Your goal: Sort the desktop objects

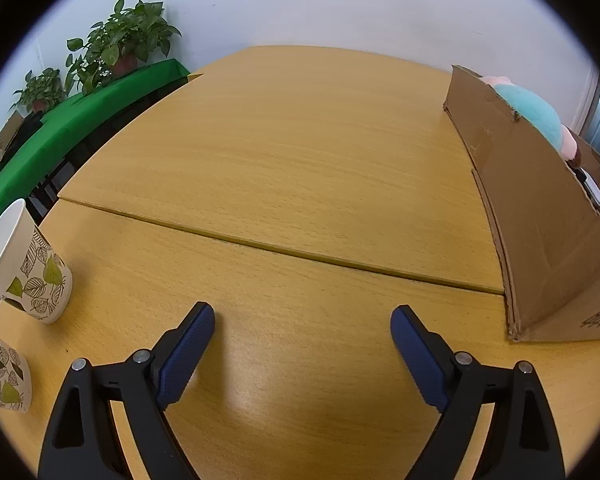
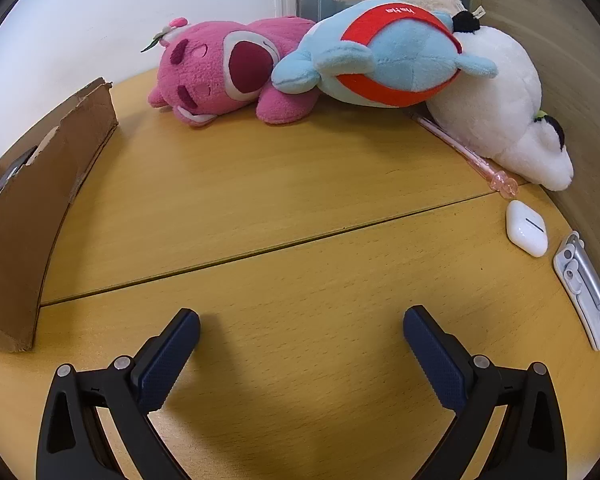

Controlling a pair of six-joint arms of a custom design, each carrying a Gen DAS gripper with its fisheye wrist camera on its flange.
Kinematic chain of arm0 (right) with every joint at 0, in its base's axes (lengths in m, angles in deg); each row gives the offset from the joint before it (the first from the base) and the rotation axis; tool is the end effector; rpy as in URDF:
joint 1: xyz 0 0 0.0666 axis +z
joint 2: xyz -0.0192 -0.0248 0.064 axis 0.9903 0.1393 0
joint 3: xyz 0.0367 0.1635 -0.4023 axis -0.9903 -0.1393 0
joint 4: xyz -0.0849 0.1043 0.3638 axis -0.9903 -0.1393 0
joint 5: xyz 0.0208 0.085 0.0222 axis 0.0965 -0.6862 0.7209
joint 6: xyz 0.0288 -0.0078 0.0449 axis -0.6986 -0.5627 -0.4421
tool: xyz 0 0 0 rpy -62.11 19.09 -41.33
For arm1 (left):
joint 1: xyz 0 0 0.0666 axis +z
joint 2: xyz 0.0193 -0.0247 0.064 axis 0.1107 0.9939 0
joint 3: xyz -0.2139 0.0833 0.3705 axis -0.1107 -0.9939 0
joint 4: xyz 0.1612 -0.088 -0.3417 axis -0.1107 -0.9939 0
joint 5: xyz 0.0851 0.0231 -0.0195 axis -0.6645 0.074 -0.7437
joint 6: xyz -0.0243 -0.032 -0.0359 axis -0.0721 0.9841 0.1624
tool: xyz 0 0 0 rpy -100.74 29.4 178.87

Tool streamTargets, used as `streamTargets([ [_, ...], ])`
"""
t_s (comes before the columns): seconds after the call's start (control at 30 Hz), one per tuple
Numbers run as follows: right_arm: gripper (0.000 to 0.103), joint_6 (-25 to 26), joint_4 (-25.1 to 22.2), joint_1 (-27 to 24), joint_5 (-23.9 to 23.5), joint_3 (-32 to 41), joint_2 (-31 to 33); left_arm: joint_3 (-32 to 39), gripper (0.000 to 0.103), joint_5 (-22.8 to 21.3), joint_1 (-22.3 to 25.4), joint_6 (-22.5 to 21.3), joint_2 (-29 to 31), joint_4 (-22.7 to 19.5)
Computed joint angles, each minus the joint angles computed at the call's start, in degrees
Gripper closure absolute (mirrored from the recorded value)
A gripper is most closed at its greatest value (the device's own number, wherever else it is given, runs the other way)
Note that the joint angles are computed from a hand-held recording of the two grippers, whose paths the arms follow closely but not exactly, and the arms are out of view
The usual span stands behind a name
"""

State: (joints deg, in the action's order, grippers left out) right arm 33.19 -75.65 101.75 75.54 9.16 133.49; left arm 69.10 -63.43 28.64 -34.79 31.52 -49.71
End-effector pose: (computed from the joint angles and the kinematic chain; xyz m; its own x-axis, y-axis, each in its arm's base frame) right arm 0.2405 0.0698 0.3157 -0.7170 0.3819 -0.5831 0.4651 0.8852 0.0079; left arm 0.4040 0.1567 0.3071 -0.7898 -0.0379 -0.6121 -0.0401 0.9991 -0.0101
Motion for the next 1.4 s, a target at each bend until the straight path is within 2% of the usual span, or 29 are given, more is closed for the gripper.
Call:
streamTargets([
  [1.4,0.0,-0.3,0.8,0.2,0.1,0.4,1.3,1.5,0.012,-0.4,0.0,0.2,0.5,-1.3],
])
